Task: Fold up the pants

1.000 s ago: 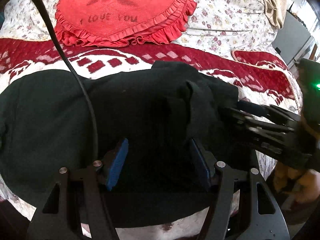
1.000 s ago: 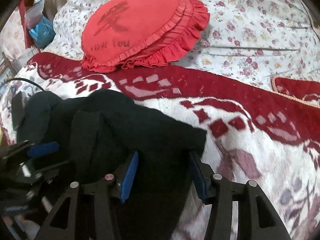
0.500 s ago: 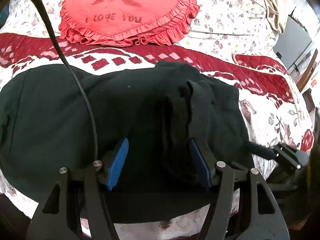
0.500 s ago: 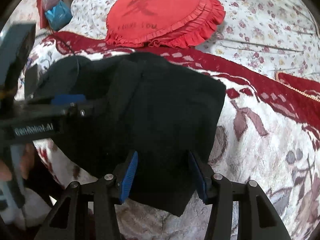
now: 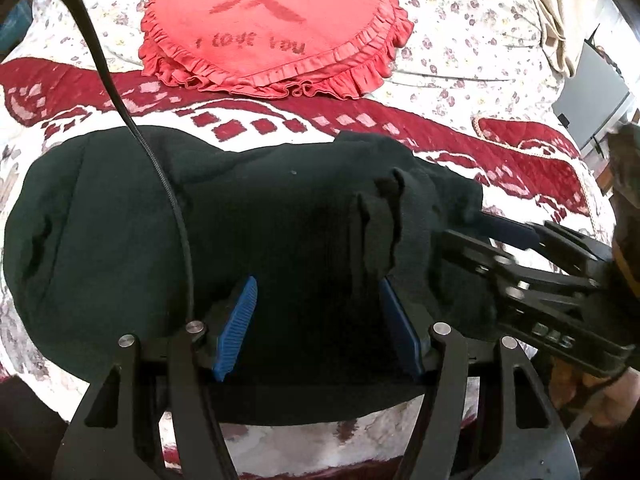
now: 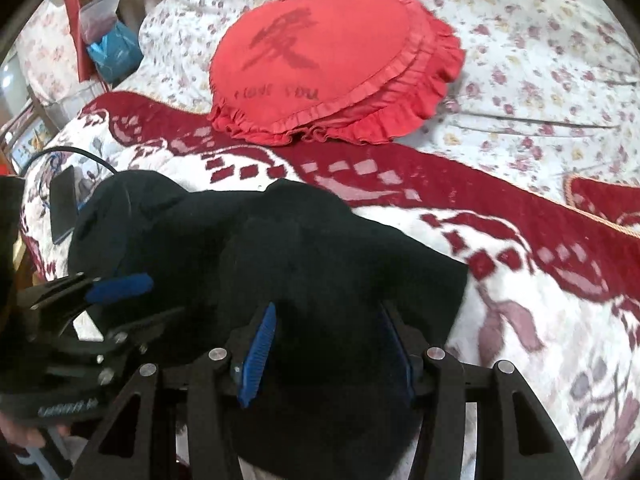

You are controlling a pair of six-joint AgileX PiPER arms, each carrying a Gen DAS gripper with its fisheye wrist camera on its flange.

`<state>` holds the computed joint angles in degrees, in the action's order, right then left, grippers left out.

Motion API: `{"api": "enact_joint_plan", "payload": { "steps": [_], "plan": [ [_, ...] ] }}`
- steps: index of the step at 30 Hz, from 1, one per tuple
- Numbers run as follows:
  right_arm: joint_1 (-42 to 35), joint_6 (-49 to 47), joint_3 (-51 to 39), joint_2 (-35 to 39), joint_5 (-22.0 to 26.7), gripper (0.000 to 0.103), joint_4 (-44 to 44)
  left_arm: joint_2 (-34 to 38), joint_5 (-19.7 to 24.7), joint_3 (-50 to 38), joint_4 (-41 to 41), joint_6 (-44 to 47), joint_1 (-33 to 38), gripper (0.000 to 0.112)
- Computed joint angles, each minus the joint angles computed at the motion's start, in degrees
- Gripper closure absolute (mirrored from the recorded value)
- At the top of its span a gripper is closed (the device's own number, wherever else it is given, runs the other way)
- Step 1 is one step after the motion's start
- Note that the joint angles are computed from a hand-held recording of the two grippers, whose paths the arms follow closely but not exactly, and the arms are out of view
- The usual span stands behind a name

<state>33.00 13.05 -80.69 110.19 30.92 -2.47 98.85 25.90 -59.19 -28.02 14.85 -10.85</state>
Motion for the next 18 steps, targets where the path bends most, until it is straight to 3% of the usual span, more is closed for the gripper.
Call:
{"api": "enact_joint_plan", "payload": {
  "steps": [8,18],
  "plan": [
    [-0.02,-1.46,-9.51,7.64,4.69,0.05,1.06,-0.47,1.27,0.56,1.41,-1.26,0.57,0.049],
    [0.96,-2.71,-0.78,-0.4,0.74,0.047,2.85,-4.72,1.52,4.38,-1.13,0.59,3.97,0.049]
  ]
}}
